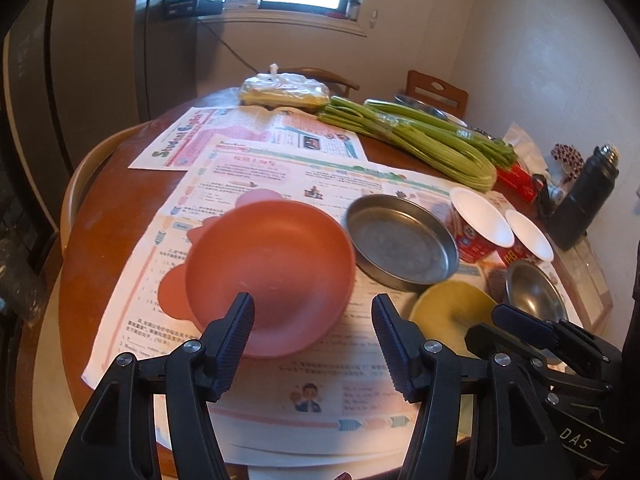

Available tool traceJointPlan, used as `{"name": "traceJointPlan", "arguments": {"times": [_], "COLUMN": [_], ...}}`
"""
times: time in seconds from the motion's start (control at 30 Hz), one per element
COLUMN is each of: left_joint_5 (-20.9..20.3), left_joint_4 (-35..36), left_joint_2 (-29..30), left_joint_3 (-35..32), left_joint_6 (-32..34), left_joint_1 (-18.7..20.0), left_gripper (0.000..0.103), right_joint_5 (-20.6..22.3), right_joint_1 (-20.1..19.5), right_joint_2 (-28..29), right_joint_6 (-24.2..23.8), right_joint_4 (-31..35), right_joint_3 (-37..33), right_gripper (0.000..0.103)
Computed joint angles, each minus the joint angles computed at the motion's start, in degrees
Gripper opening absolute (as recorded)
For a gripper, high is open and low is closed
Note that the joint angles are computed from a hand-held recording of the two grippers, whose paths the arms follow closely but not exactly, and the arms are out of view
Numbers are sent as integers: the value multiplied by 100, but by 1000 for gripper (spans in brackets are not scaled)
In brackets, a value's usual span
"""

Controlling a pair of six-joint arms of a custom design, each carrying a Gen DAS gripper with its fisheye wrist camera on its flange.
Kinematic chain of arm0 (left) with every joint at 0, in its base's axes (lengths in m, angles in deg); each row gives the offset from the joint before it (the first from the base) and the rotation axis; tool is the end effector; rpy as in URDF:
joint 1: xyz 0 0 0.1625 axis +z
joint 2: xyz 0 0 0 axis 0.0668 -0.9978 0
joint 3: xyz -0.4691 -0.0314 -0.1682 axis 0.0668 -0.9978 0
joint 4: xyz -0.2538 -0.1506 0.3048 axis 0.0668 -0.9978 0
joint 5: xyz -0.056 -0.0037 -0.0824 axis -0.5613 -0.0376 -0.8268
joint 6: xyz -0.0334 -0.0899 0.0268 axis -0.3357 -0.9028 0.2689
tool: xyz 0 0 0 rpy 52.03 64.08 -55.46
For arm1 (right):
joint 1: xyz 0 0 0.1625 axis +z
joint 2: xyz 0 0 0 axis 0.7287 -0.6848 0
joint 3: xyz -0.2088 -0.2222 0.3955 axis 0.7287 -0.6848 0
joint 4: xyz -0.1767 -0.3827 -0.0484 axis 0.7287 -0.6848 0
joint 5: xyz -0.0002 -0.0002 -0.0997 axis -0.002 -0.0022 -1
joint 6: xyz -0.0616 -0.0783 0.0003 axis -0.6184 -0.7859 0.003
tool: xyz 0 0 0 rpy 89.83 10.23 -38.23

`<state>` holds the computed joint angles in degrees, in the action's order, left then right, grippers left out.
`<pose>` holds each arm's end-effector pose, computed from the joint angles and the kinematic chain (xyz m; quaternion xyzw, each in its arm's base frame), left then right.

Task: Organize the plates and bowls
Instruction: 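Carry the orange plate aside and set it down, opening the left tool, then grasp the rim of the yellow shell plate with the left tool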

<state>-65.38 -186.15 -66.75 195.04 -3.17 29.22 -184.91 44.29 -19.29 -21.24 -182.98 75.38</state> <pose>-0.3180 -0.4610 0.0766 0.1133 0.8869 -0.3491 0.2804 0.1250 -0.4765 0.2594 0.2382 -0.9145 0.2840 0.1622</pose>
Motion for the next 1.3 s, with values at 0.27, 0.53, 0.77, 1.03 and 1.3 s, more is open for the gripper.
{"name": "traceJointPlan", "arguments": {"times": [0.27,0.53,0.77,1.03,1.3], "left_joint_5": [-270,-489,-635,-699,-780], "left_joint_4": [30,172,277,427,383], "left_joint_2": [181,366,467,558,646], "left_joint_3": [-69,-221,-334,-414,-458], "left_joint_6": [57,128,189,208,283], "left_joint_1": [-89,-108,-69,-71,-30], "left_gripper": [63,63,63,63,63], "right_joint_5": [-63,-195,-285,-409,-592], "right_joint_1": [-220,-462,-681,-731,-733], "right_joint_2": [-377,-659,-908,-907,-731], "right_joint_6": [-129,-169,-46,55,57], "right_joint_4": [-24,-93,33,266,136], "right_joint_3": [325,593,695,643,599], "right_gripper": [46,46,46,46,46]}}
